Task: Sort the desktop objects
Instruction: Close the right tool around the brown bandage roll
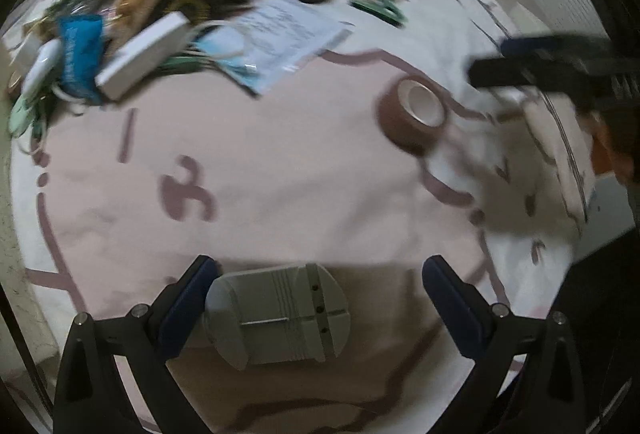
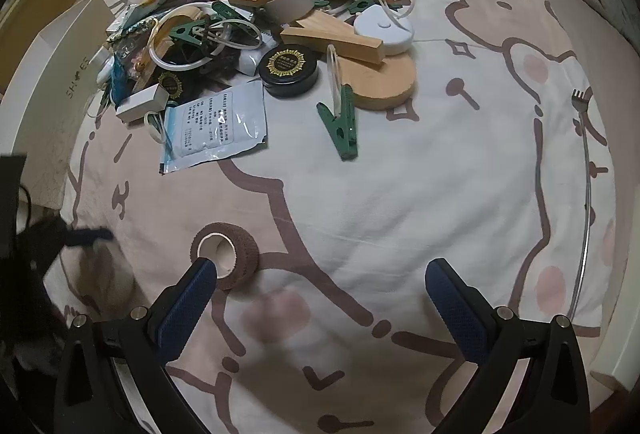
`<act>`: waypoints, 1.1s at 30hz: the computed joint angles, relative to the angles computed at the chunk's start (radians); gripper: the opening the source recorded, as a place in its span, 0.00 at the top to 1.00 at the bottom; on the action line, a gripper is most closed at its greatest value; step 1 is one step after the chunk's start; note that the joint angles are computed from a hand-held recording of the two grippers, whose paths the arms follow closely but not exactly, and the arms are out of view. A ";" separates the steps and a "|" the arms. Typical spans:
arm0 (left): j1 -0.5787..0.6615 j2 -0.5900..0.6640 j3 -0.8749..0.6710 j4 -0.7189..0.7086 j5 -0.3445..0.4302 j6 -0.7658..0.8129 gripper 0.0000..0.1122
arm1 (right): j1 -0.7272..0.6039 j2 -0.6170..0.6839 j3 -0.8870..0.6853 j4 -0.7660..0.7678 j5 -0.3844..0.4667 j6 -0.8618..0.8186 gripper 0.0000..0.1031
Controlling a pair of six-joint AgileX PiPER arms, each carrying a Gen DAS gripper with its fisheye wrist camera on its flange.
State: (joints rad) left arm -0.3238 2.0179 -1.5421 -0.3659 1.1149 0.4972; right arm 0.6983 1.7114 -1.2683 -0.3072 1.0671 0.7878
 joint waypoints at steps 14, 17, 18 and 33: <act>0.063 -0.157 0.155 -0.123 -0.181 0.022 0.10 | 0.075 -0.082 0.135 -0.095 -0.190 0.091 0.00; 0.040 -0.180 0.208 -0.135 -0.290 -0.012 0.10 | 0.116 -0.088 0.193 -0.183 -0.261 0.165 0.00; 0.050 -0.201 0.235 -0.138 -0.311 -0.008 0.10 | 0.133 -0.088 0.210 -0.219 -0.277 0.195 0.00; 0.080 -0.403 0.566 -0.192 -0.654 0.077 0.10 | 0.282 -0.059 0.337 -0.530 -0.351 0.330 0.10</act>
State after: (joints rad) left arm -0.2438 1.6147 -0.9757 -0.5574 0.4606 0.5745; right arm 0.9799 1.6522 -0.9316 -0.8372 0.7163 1.1175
